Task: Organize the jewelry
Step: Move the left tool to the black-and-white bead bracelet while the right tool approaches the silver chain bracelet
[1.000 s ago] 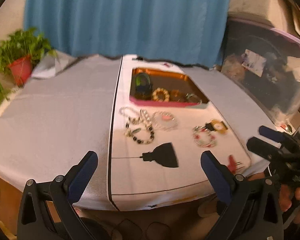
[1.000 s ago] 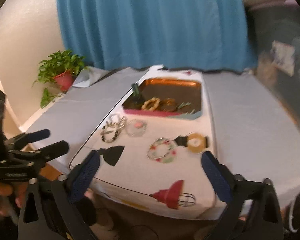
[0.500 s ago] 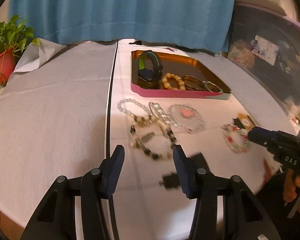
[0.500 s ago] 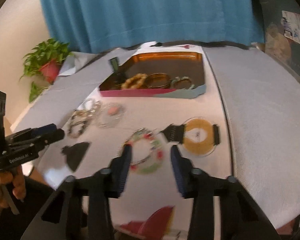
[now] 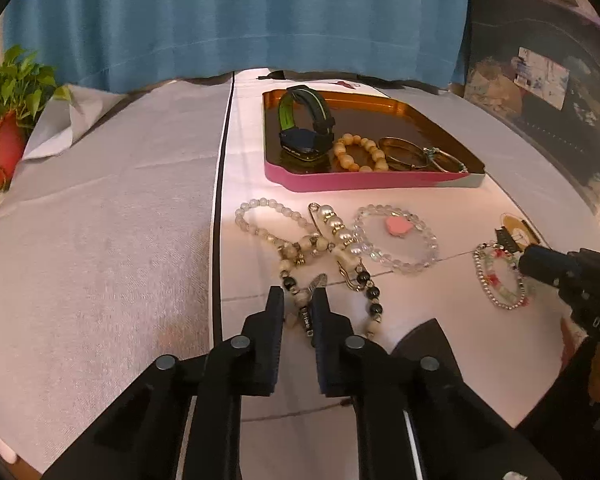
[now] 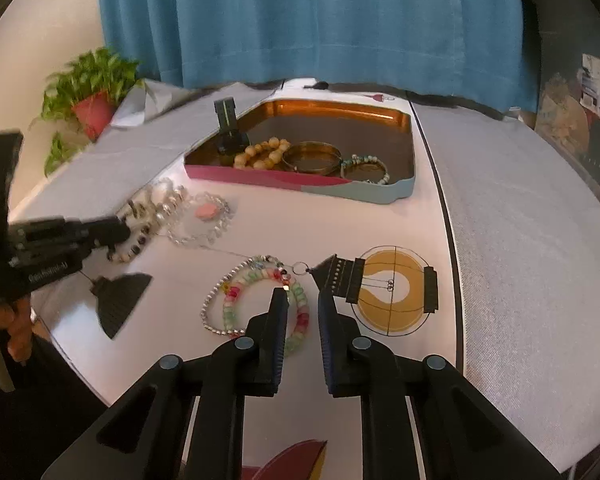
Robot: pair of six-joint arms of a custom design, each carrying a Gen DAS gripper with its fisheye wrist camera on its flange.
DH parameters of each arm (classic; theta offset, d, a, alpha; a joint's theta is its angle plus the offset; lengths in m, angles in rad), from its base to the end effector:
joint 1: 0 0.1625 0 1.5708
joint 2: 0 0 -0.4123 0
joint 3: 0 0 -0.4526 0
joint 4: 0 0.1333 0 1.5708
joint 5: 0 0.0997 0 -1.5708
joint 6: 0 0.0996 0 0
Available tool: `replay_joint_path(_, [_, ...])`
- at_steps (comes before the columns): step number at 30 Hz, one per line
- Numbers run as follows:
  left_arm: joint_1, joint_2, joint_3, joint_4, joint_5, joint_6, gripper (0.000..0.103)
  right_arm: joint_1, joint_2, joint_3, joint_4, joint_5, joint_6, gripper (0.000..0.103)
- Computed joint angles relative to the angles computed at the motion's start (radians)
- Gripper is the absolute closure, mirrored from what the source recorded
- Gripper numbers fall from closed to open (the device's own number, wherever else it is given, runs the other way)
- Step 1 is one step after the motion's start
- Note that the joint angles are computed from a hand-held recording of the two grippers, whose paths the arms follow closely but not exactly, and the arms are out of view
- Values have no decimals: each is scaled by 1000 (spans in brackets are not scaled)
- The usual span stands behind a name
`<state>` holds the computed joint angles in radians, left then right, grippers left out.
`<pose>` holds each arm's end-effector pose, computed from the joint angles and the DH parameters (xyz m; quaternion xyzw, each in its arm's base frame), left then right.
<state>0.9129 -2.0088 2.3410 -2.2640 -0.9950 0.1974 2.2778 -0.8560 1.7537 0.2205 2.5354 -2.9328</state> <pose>-0.0814 -0.4120 0.3453 0.3448 0.8795 -0.2313 0.2327 0.3558 -0.3373 0.0254 0.1120 -0.8623 0.3781 0.3176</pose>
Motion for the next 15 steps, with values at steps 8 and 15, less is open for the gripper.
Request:
replay_joint_path(8, [5, -61, -2, 89, -46, -69, 94, 7, -12, 8, -22, -48, -8, 86])
replay_joint_path(15, [14, -54, -11, 96, -75, -67, 94, 19, 56, -46, 37, -7, -47, 87])
